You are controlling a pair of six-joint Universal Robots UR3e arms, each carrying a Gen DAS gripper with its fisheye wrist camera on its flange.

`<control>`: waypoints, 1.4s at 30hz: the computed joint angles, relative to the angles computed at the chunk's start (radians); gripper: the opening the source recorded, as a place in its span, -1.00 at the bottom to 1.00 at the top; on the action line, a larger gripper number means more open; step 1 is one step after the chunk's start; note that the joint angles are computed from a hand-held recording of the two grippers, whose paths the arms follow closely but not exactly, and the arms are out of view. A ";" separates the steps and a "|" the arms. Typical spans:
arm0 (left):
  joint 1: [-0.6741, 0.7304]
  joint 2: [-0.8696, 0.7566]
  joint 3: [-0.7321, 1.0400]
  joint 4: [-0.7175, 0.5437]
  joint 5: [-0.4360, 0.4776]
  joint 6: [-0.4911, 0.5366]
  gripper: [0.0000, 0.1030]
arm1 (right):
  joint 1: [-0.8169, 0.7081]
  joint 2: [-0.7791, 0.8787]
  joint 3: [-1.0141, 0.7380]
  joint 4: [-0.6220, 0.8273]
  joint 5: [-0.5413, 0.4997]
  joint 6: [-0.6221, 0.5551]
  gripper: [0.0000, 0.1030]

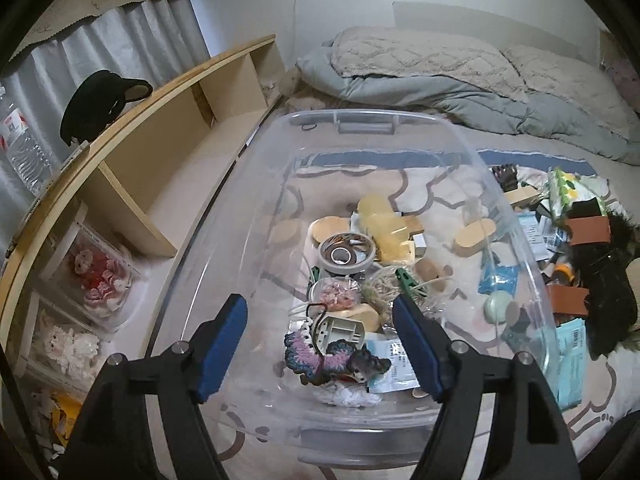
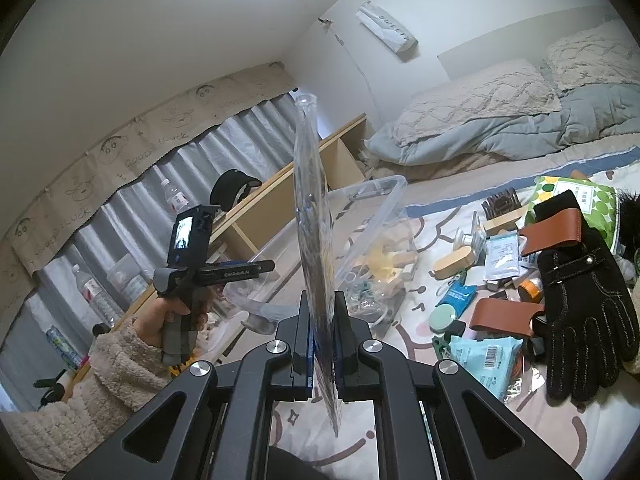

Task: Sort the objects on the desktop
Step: 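Carry the doily with the left gripper and drop it into the clear bin, then carry the cord bag with the right gripper over the clear bin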

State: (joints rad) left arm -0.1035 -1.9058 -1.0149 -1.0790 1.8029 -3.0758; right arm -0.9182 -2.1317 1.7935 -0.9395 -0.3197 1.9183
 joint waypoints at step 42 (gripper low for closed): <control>0.189 0.692 -1.023 0.658 -0.310 -0.003 0.99 | 0.867 1.032 -0.774 -1.314 -0.550 1.323 -0.84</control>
State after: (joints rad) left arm 0.0854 -1.2134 -2.0378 -0.4212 1.4928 -3.0793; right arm -0.0512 -1.0995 1.0200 -2.2535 -0.8694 3.2409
